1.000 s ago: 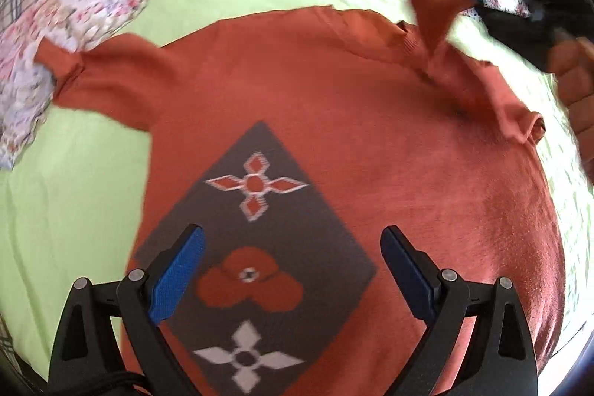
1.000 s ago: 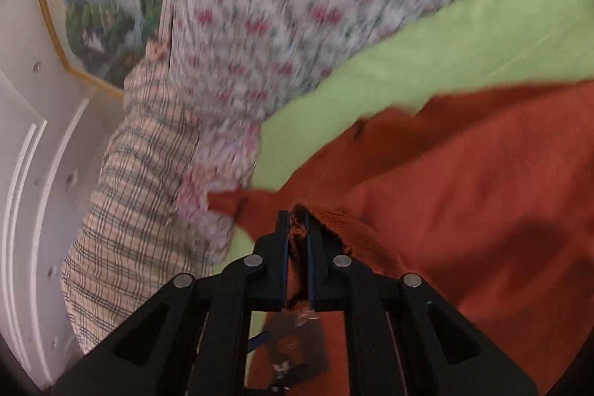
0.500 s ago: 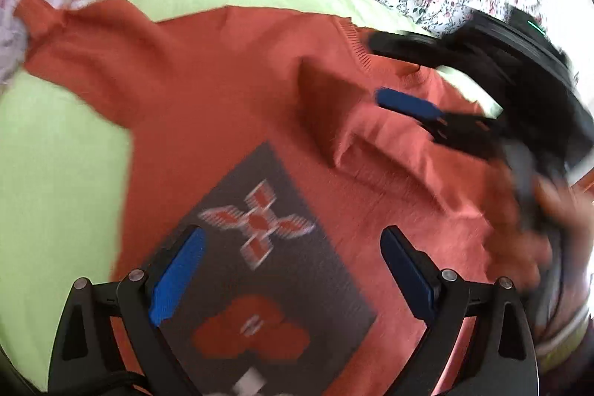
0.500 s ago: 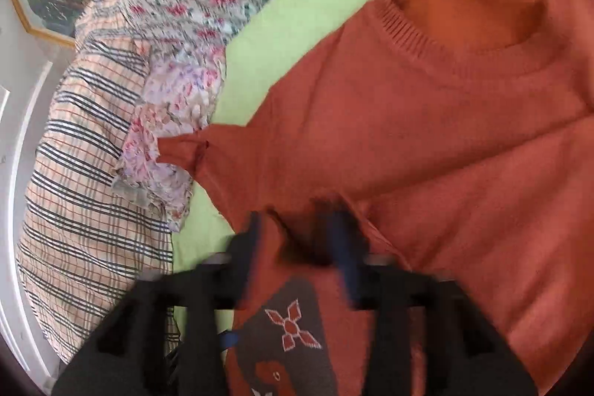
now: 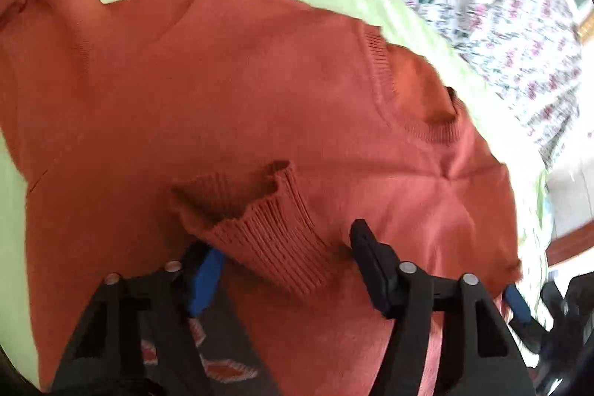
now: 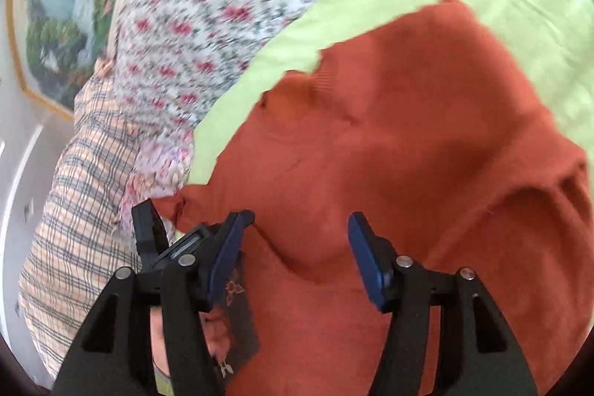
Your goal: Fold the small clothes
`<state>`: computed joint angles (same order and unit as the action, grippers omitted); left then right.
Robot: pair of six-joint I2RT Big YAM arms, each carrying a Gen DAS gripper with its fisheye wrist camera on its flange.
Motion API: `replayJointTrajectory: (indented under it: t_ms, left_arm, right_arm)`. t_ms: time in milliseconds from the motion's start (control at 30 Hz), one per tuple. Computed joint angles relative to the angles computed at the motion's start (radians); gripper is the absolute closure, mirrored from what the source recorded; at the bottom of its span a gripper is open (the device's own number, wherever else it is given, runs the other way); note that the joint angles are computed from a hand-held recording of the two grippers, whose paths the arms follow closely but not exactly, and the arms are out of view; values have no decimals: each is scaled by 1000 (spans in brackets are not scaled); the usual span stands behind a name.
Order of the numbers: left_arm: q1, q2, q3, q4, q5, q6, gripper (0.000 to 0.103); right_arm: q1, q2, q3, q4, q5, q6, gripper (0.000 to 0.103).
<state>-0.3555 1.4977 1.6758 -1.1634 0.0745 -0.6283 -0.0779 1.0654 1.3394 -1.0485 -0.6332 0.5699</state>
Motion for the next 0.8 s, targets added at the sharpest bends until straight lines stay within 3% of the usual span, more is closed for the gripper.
replayJointTrajectory:
  t_ms: [67, 167, 233, 333, 400, 467, 600, 700, 800]
  left_arm:
    - [-5, -71, -84, 25, 8, 49, 45]
    - [-15, -184, -205, 47, 9, 85, 45]
    - [-14, -223, -239, 59, 30, 58, 43]
    - [1, -194, -206, 67, 84, 0, 28]
    - [12, -160, -168, 76, 120, -53, 28]
    - [16, -134, -137, 69, 145, -72, 27]
    - [13, -111, -111, 41, 173, -82, 21]
    - [3, -98, -100, 33, 160, -113, 18]
    - [-20, -50, -46, -8, 107, -99, 18]
  right_arm:
    - [-29, -23, -23, 5, -27, -3, 43]
    - [-41, -29, -25, -21, -47, -42, 43]
    - [-39, -24, -27, -27, -71, -67, 43]
    - [2, 1, -25, 1, -72, -59, 43]
    - [34, 44, -26, 43, -125, -34, 43]
    - [65, 90, -14, 35, -138, -49, 43]
    - [152, 170, 33, -95, -142, -210, 44]
    - [217, 155, 37, -183, -225, -359, 44]
    - [225, 94, 7, -204, -238, -397, 44]
